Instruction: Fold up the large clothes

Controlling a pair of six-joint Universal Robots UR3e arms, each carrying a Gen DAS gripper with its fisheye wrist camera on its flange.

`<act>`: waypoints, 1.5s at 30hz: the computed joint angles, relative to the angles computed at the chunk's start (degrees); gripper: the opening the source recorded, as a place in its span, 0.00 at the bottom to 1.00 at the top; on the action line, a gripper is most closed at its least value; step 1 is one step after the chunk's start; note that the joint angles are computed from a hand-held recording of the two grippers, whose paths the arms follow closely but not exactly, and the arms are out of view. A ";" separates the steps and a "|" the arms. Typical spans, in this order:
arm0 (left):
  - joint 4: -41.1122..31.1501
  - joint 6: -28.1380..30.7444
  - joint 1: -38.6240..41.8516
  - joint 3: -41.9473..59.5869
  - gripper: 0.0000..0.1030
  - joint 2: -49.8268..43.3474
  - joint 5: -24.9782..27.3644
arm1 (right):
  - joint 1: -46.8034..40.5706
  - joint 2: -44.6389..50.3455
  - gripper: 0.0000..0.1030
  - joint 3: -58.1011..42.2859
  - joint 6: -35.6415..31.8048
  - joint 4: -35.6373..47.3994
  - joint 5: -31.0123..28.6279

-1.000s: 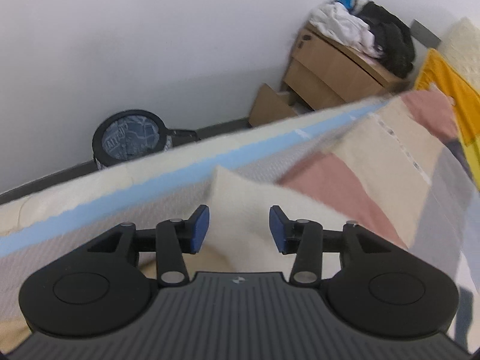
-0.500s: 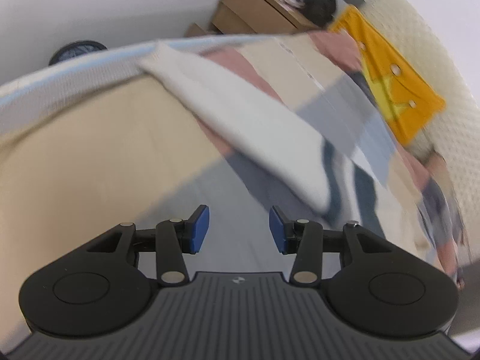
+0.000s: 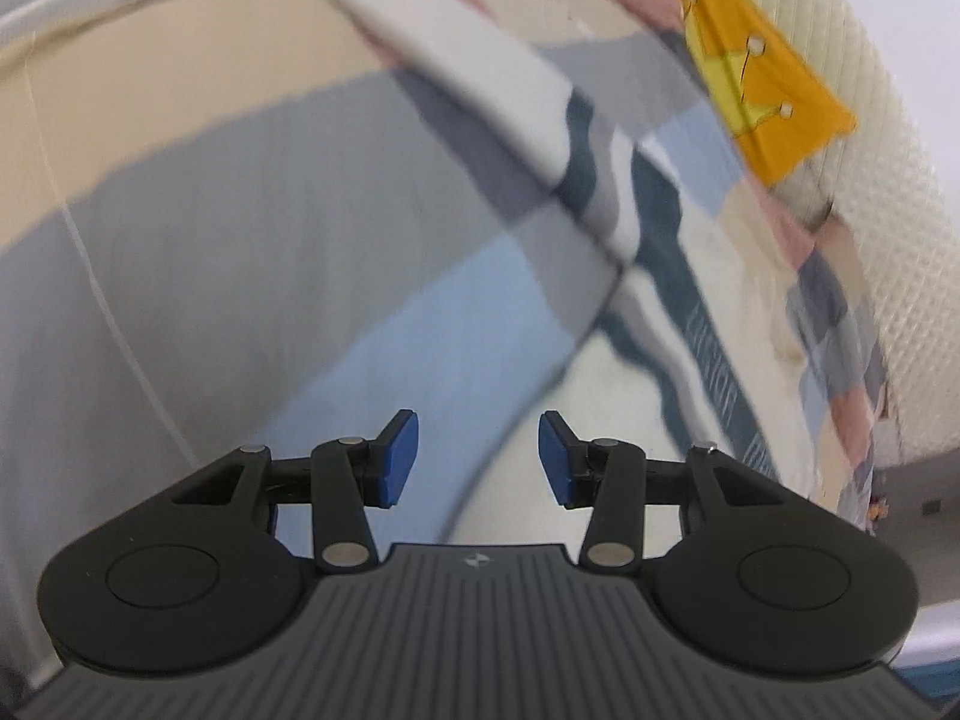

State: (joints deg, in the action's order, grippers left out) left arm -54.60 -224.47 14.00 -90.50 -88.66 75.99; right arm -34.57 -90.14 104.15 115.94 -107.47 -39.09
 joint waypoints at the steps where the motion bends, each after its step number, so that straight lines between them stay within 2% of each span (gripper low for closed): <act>1: 0.21 -0.80 -1.12 -0.67 0.49 0.14 0.23 | 0.05 -0.71 0.46 -0.11 -1.97 2.39 0.07; 4: -0.53 -2.36 -3.84 -0.82 0.49 -0.98 2.49 | 0.14 -0.97 0.49 -2.94 -10.98 14.24 0.30; 6: -0.44 -5.45 -5.49 -1.46 0.49 -1.35 4.59 | -0.11 -2.02 0.57 -2.40 -14.53 16.12 0.35; 7: 0.88 -6.40 -5.08 -3.02 0.49 -1.10 3.20 | -0.02 -1.94 0.58 -2.87 -16.03 17.29 -0.02; 9: 1.91 -6.46 -4.35 -4.59 0.49 -1.18 1.36 | 0.33 -1.50 0.58 -3.65 -16.74 18.37 -0.78; 13: 2.88 -5.48 -4.81 -5.96 0.49 -0.85 1.66 | 0.61 -1.27 0.62 -4.28 -18.13 20.79 -0.12; 16: 4.26 -6.41 -4.45 -6.81 0.49 -0.54 2.48 | 1.11 -2.60 0.62 -3.11 -21.95 22.48 1.34; 19: 4.50 -7.17 -4.28 -7.55 0.49 0.35 3.35 | 4.72 -3.33 0.61 -0.88 -17.27 16.83 0.56; 21: 4.66 -7.13 -4.12 -8.29 0.49 1.04 3.51 | 6.54 -3.82 0.60 0.97 -16.29 14.29 0.85; 24: 5.95 -7.83 -3.67 -9.71 0.49 1.64 3.04 | 8.42 -5.26 0.59 5.42 -14.11 6.23 0.93; 25: 6.38 -8.00 -3.50 -10.05 0.49 1.63 2.78 | 9.16 -4.97 0.53 6.32 -12.46 2.85 0.15; 26: 6.91 -8.24 -3.54 -10.22 0.49 1.38 2.77 | 9.32 -5.01 0.35 7.11 -11.84 1.03 -0.27; 28: 7.58 -8.58 -3.81 -9.94 0.49 0.45 2.30 | 8.70 -4.95 0.22 8.11 -12.29 -1.05 0.08; 29: 8.06 -8.54 -3.92 -9.97 0.49 0.13 1.79 | 8.34 -4.46 0.16 7.66 -12.15 -0.89 0.14; 34: 9.17 -9.78 -6.22 -7.17 0.49 -2.50 1.44 | 5.09 0.62 0.14 -1.57 -11.44 13.20 2.85; 38: 13.65 -12.45 -8.01 -6.17 0.49 -4.62 1.07 | 0.60 5.67 0.14 -9.57 -7.42 25.15 6.42; 41: 18.92 -14.07 -8.92 -7.02 0.49 -6.42 -1.24 | -1.58 8.80 0.13 -12.49 -1.44 26.40 7.55; 45: 28.37 -15.92 -10.69 -9.14 0.49 -9.95 -5.43 | -2.71 11.40 0.13 -12.41 9.95 19.89 6.90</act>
